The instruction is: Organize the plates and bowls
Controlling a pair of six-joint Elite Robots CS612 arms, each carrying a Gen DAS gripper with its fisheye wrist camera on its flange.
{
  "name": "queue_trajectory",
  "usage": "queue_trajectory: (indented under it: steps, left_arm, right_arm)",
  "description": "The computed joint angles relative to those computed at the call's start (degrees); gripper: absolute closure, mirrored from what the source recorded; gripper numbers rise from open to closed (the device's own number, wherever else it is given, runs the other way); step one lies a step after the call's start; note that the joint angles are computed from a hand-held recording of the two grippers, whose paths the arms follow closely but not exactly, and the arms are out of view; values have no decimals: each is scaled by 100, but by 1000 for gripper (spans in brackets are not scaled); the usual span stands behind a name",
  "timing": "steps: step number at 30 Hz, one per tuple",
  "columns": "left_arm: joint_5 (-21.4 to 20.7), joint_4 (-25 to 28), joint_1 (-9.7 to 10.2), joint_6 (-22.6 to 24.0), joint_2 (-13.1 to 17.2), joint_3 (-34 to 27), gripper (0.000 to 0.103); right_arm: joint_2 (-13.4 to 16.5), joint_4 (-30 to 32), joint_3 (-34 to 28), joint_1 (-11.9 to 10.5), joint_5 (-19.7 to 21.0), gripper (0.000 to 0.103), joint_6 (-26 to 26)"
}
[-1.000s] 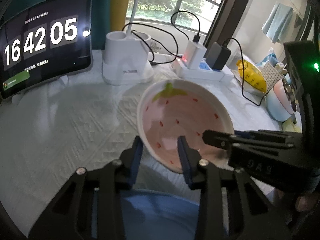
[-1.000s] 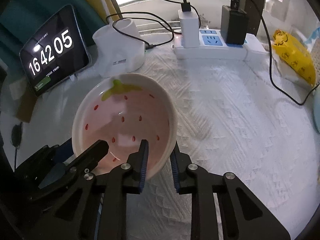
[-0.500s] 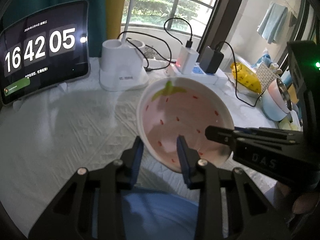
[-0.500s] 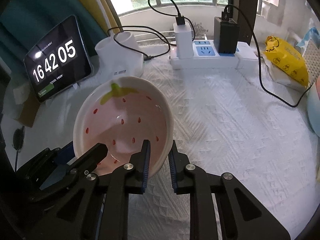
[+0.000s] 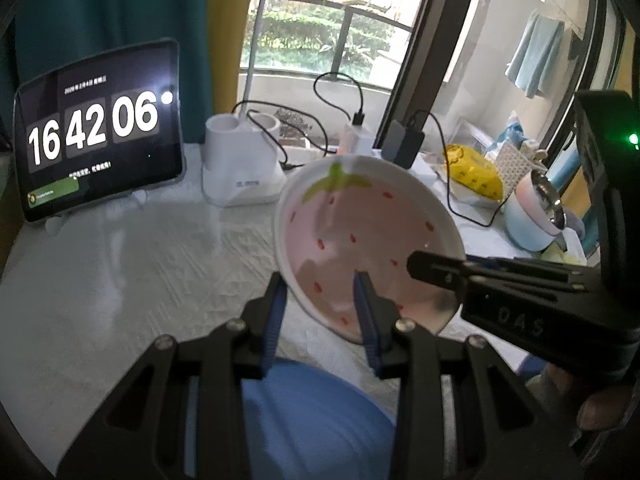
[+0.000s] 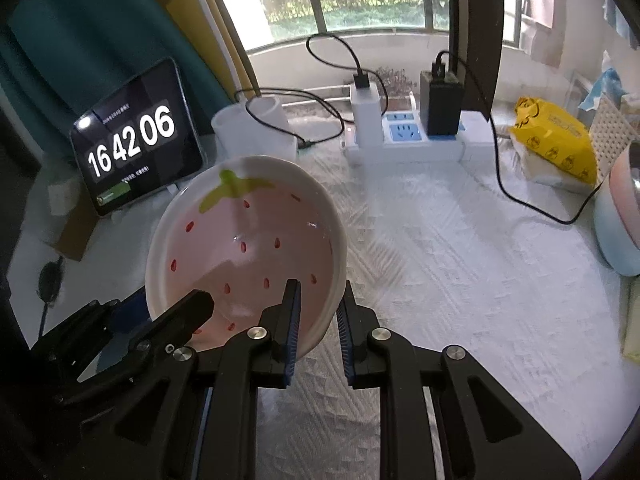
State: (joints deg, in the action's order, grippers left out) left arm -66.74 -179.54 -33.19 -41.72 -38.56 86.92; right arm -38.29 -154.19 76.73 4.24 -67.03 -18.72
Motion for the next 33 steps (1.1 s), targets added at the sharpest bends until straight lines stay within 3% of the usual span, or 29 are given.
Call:
queue_trajectory:
  steps: [9,33]
  left_arm:
    - [204,-113,-158,66,-194,186,68]
    - [284,-288,-533,96,-485,501,68]
  right_arm:
    - [-255,-340,370,-106,204,84,54]
    - [-840,-1060,1319,-430,488,84,200]
